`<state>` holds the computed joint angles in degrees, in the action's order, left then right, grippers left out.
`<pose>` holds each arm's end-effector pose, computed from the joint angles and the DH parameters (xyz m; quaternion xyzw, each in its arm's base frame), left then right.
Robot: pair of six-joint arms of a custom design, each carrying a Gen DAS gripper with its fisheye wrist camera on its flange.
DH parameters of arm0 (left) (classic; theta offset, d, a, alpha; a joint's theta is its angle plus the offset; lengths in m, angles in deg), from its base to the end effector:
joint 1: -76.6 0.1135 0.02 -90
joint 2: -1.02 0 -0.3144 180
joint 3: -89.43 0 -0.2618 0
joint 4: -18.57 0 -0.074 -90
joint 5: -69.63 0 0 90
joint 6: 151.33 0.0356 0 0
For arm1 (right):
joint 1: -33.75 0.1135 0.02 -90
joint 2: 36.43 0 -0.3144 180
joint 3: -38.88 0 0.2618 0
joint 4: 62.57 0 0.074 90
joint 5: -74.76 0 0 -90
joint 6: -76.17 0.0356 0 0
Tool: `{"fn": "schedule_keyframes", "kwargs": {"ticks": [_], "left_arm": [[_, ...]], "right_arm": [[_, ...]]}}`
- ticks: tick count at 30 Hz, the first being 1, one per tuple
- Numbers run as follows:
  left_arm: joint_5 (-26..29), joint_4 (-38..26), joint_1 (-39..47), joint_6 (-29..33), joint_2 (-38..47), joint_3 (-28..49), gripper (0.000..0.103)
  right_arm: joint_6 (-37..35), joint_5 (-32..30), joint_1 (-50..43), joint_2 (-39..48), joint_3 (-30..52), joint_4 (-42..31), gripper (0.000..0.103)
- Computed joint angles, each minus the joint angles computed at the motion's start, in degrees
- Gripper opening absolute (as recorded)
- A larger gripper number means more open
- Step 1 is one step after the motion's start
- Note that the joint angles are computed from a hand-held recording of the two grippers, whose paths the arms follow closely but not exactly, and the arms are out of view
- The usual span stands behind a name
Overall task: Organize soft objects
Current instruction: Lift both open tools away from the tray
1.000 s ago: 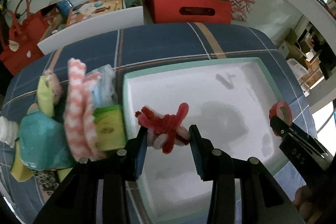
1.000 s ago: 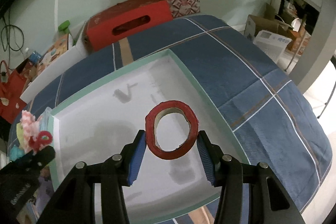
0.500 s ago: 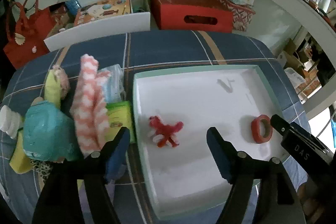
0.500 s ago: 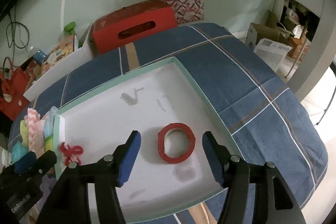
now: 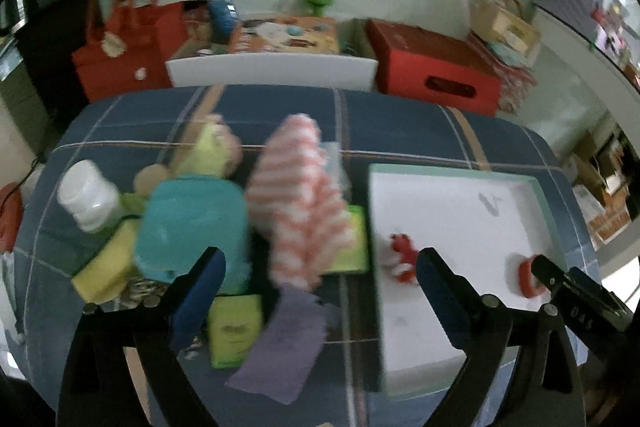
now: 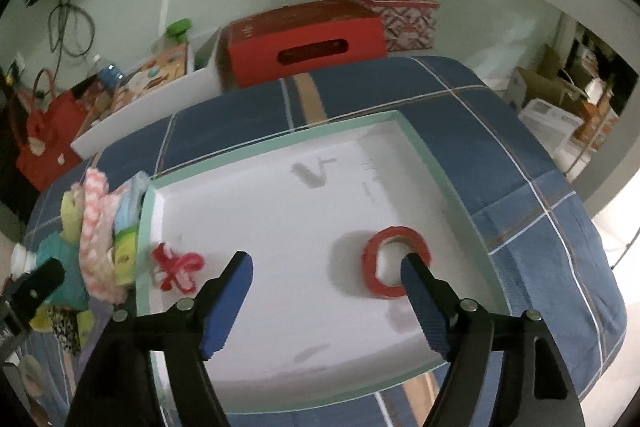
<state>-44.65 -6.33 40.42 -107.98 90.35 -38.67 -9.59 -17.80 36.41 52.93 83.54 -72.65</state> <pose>0.2295 -0.1497 0.1745 -0.1367 0.9407 -0.0015 0.3104 0.2654 0.0139 0.1542 0.0064 0.9529 0.0395 0.3006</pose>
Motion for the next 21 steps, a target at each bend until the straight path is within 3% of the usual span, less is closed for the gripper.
{"fn": "schedule_keyframes", "kwargs": {"ticks": [9, 14, 21], "left_arm": [[-1.4, 0.3, 4.3, -2.8, -7.4, -8.0, 0.103], [-1.7, -0.8, 7.5, -3.6, -11.3, -11.6, 0.103], [-1.6, -1.2, 14.3, -2.6, -19.2, -16.9, 0.103]], "right_arm": [[1.7, 1.5, 7.7, -0.1, -1.1, 0.4, 0.091], [3.3, 3.4, 12.7, -0.6, -1.8, 1.8, 0.103], [7.2, 4.0, 19.4, -1.0, -2.9, 4.9, 0.103]]}}
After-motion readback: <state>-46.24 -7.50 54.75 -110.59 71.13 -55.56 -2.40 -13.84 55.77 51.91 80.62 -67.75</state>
